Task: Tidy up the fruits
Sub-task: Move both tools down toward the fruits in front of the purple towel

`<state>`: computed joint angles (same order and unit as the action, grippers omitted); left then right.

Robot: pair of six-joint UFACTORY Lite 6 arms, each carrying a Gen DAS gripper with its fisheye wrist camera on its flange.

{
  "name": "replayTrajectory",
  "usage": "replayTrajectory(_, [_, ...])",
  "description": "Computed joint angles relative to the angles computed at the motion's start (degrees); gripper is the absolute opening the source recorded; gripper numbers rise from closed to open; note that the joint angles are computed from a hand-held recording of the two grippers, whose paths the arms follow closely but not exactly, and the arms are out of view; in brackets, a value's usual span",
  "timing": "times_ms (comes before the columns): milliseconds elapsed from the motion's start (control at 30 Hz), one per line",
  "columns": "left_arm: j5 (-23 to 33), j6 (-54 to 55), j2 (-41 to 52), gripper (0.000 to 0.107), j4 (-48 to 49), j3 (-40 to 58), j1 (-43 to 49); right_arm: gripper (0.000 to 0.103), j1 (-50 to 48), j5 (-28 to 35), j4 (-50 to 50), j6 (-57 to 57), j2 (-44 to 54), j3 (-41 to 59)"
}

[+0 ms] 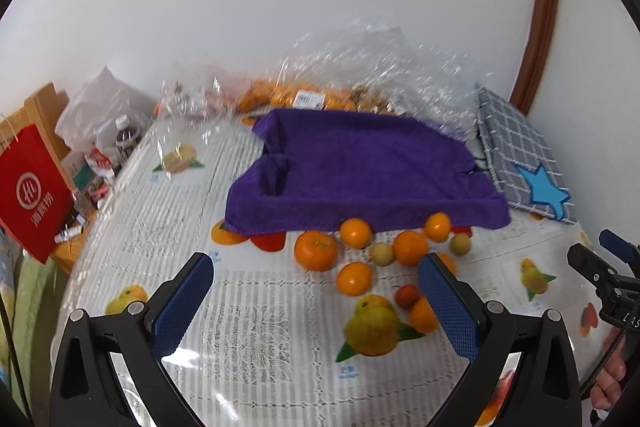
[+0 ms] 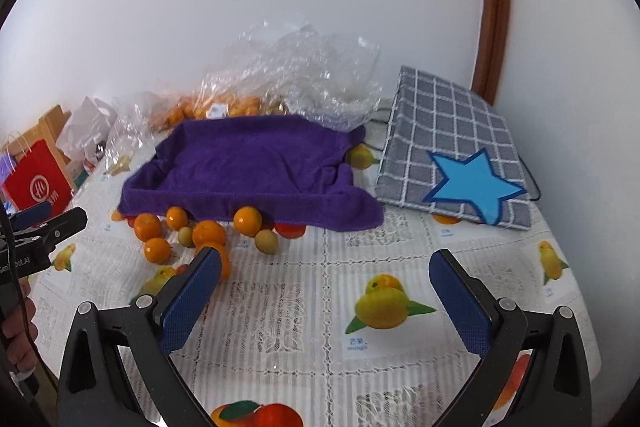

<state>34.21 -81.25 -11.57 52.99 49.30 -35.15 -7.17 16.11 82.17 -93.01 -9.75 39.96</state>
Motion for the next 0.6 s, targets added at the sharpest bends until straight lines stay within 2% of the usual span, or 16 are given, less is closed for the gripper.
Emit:
replayTrajectory(200, [-5.0, -4.7, 3.4, 0.100, 4.7, -2.9, 4.2, 0.092, 2.5, 1.9, 19.1, -20.8, 9.2, 1.9])
replayTrajectory(267, [-6.5, -5.4, 4.7, 0.090, 5.4, -3.6, 5.5, 0.086, 4.4, 0.6, 27.0, -26.8, 13.8, 3.8])
replayTrajectory(300, [-7.6, -4.8, 5.6, 0.084, 5.0, -3.8, 6.4, 0.081, 5.0, 0.4, 27.5, -26.2, 16.0, 5.0])
replayTrajectory(367, [-10.0, -4.6, 6.7, 0.081, 5.1, -4.5, 8.3, 0.076, 5.3, 2.1, 22.3, -20.0, 20.9, 8.2])
replayTrajectory(500, [-16.2, -0.4, 6.5, 0.071, 2.2, -6.5, 12.4, 0.057, 7.6, 1.8, 18.0, -15.2, 27.9, 13.6])
replayTrajectory(600, [-18.5, 0.3, 6.7, 0.071, 3.1, -7.1, 13.8, 0.055, 8.5, 3.3, 20.7, -18.5, 30.3, 15.3])
